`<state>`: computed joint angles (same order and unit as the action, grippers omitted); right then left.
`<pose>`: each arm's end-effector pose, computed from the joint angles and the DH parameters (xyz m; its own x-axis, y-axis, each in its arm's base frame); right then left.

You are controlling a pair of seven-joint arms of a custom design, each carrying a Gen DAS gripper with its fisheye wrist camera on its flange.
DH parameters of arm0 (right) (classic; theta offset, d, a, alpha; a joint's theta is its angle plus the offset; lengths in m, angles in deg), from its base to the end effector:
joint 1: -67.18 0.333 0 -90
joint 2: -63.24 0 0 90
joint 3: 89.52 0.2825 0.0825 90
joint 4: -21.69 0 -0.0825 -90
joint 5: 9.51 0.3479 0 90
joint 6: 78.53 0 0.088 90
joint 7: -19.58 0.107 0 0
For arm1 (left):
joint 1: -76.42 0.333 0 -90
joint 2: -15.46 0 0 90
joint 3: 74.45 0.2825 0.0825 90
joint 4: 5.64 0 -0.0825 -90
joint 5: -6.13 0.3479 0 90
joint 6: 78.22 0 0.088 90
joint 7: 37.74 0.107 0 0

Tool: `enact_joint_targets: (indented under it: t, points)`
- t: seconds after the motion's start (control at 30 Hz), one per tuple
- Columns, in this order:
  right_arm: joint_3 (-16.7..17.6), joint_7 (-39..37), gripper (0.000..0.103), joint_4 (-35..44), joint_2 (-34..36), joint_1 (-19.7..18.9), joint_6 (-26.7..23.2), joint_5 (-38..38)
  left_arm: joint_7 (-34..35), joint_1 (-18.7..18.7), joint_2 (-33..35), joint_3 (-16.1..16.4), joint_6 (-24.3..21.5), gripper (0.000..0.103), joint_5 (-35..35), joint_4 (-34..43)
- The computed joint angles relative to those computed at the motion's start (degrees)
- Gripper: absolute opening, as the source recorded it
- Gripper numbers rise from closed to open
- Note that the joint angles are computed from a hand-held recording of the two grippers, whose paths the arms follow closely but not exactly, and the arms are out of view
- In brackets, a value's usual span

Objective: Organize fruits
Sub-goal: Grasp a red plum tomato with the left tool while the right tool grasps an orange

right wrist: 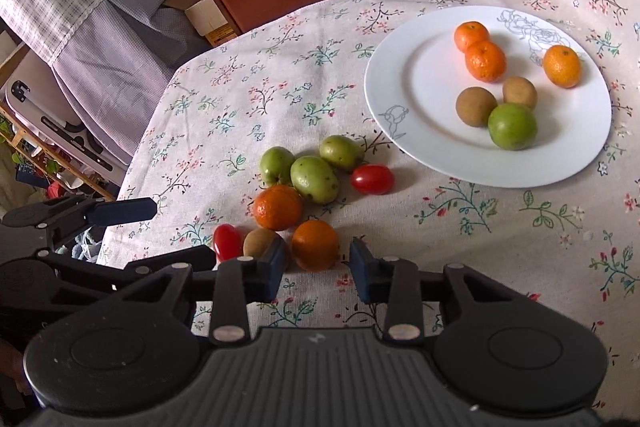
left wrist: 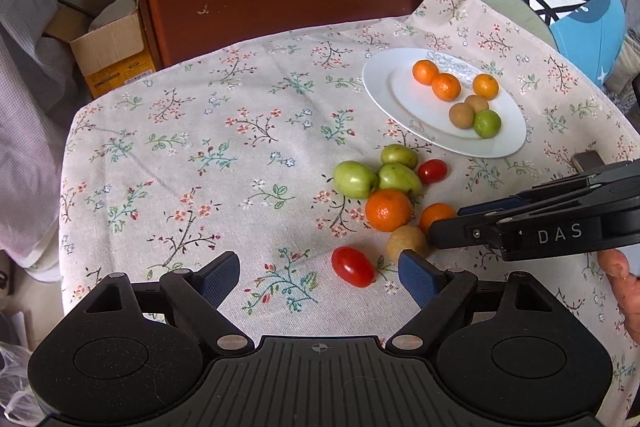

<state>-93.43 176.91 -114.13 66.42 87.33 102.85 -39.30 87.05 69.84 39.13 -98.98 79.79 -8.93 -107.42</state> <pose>0.4834 0.1879 0.3744 -0.2050 -0.8872 -0.4134 -0.7385 0.4174 -0.5295 0.5772 -0.2980 0.3992 -0.7578 -0.6519 0.0269 -0.5253 0.5852 -0.6177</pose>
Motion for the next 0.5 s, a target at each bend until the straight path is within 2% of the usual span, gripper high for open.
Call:
enact_joint_targets:
  t: [0.07, 0.17, 0.27, 0.33, 0.43, 0.5]
  points:
    - [0.9, -2.5, 0.027, -0.2, 0.3, -0.6, 0.8, 2.6, 0.3, -0.4, 0.3, 0.2, 0.4, 0.087, 0.8, -0.1]
    - [-1.4, -0.8, 0.027, 0.2, 0.6, 1.4, 0.9, 0.5, 0.8, -0.3, 0.9, -0.2, 0.4, 0.085, 1.2, 0.2]
    - [-2.0, -1.0, 0.027, 0.3, 0.4, 1.8, 0.5, 0.4, 1.7, 0.0, 1.4, -0.6, 0.3, 0.077, 1.3, 0.3]
    - [-2.8, 1.3, 0.027, 0.5, 0.1, 2.0, 0.1, -2.5, 1.6, 0.1, 1.8, -0.6, -0.3, 0.071, 1.3, 0.7]
    - [-2.0, 4.5, 0.027, 1.0, -0.7, 0.6, -2.2, -6.0, 1.4, -0.2, 2.2, -0.3, -0.1, 0.062, 1.9, 1.0]
    - [-1.3, 7.7, 0.027, 1.1, -1.0, -0.5, -2.9, -9.0, 2.1, 0.2, 2.4, -0.9, -0.2, 0.062, 1.7, 1.1]
